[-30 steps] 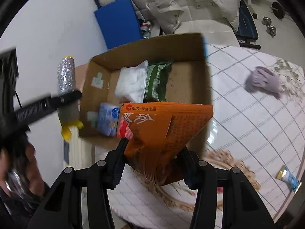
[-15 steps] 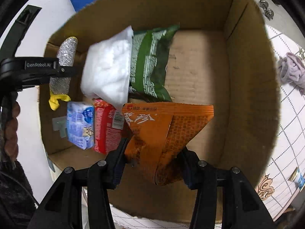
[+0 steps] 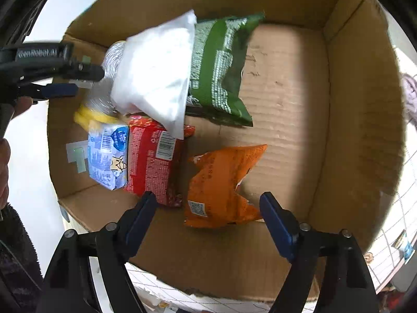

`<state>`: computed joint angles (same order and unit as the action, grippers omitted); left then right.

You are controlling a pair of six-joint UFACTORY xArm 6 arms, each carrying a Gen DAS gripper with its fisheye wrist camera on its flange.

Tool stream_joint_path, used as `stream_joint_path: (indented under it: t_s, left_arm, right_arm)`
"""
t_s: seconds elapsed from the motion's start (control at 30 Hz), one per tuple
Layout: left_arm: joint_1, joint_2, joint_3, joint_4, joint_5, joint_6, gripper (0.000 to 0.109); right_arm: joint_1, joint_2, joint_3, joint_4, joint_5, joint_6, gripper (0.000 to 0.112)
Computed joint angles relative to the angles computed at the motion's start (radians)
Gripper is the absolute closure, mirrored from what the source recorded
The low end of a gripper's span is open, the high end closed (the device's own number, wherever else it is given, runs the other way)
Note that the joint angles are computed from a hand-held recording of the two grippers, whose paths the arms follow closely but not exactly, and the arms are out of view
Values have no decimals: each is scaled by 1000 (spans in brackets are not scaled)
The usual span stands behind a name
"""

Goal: Organize soft objects
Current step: 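Place the sponge and orange bag into the box and open both tools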

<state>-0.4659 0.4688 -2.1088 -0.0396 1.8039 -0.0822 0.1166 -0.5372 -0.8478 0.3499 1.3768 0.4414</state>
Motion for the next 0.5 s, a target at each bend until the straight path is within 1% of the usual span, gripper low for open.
stream_joint_path:
  t_s: [0.07, 0.1, 0.13, 0.2, 0.23, 0.27, 0.37, 0.5]
  left_arm:
    - [6, -5, -7, -13, 1, -2, 29]
    - [5, -12, -5, -5, -2, 0, 21]
    - [6, -26, 4, -4, -12, 6, 20]
    - [9, -53, 31, -11, -33, 7, 16]
    - [8, -73, 47, -4, -43, 8, 13]
    - [5, -104, 83, 4, -67, 8, 9]
    - [-7, -233, 227, 38, -153, 17, 9]
    - [-5, -414, 422, 16, -237, 7, 8]
  right_arm:
    - [10, 2, -18, -22, 6, 21, 28]
    - [11, 1, -26, -30, 12, 24, 24]
    - [11, -4, -32, -37, 16, 30, 21]
    - [10, -17, -38, -45, 21, 45, 12]
    - [12, -29, -39, -49, 22, 54, 10]
    - [1, -36, -46, -52, 32, 53, 9]
    - [8, -59, -62, -85, 53, 75, 9]
    - [54, -101, -77, -171, 85, 138, 9]
